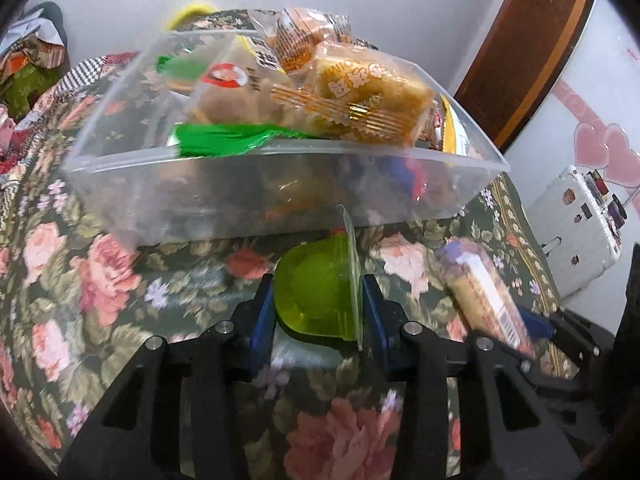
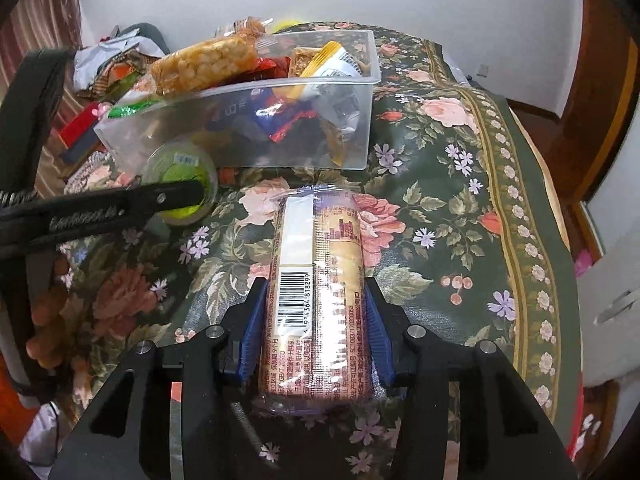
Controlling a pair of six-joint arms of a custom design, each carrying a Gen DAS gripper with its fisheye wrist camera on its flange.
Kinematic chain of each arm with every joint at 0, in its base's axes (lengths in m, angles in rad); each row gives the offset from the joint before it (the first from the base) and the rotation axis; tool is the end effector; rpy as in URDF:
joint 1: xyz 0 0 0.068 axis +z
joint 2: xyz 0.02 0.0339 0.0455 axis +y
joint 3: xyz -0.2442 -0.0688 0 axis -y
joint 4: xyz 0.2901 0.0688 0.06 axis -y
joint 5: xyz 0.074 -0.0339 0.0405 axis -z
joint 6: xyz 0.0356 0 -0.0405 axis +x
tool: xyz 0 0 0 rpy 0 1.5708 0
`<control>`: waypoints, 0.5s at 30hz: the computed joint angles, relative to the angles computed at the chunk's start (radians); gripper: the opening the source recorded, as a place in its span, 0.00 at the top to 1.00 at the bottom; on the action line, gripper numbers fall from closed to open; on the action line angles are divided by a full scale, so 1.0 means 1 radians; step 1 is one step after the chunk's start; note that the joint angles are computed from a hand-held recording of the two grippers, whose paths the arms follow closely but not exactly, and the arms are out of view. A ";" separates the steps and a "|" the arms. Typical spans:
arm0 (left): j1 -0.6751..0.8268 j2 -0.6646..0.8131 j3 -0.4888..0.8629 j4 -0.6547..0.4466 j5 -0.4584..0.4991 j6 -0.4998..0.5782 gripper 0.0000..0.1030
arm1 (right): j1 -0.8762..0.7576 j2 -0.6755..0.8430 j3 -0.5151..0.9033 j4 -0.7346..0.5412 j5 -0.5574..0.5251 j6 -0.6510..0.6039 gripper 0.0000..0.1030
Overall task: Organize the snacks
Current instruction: 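Lower the jelly cup and wafer roll into the clear box and open both tools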
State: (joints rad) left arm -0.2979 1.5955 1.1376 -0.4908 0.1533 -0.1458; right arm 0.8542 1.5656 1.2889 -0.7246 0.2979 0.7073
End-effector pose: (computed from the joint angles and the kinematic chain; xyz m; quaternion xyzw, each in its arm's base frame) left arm 0.3582 -0.1157 0.1945 0.0955 0.9447 -0.1383 0.2816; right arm 0.2525 0.2740 0.2452 -0.0281 0.9496 0.0943 0.2976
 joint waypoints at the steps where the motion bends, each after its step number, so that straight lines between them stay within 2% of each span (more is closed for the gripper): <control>1: 0.000 -0.022 -0.017 0.000 -0.003 0.002 0.60 | 0.000 -0.005 -0.001 -0.001 -0.002 0.004 0.59; 8: 0.040 -0.209 -0.109 -0.033 0.003 0.029 0.60 | 0.000 -0.057 -0.017 0.008 0.019 0.003 0.59; 15: 0.098 -0.312 -0.105 -0.063 0.024 0.040 0.60 | 0.001 -0.086 0.026 -0.004 0.067 -0.014 0.59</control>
State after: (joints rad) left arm -0.2004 1.2839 1.0328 -0.5540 0.1772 -0.1057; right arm 0.8552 1.4797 1.3154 -0.7290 0.3654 0.6932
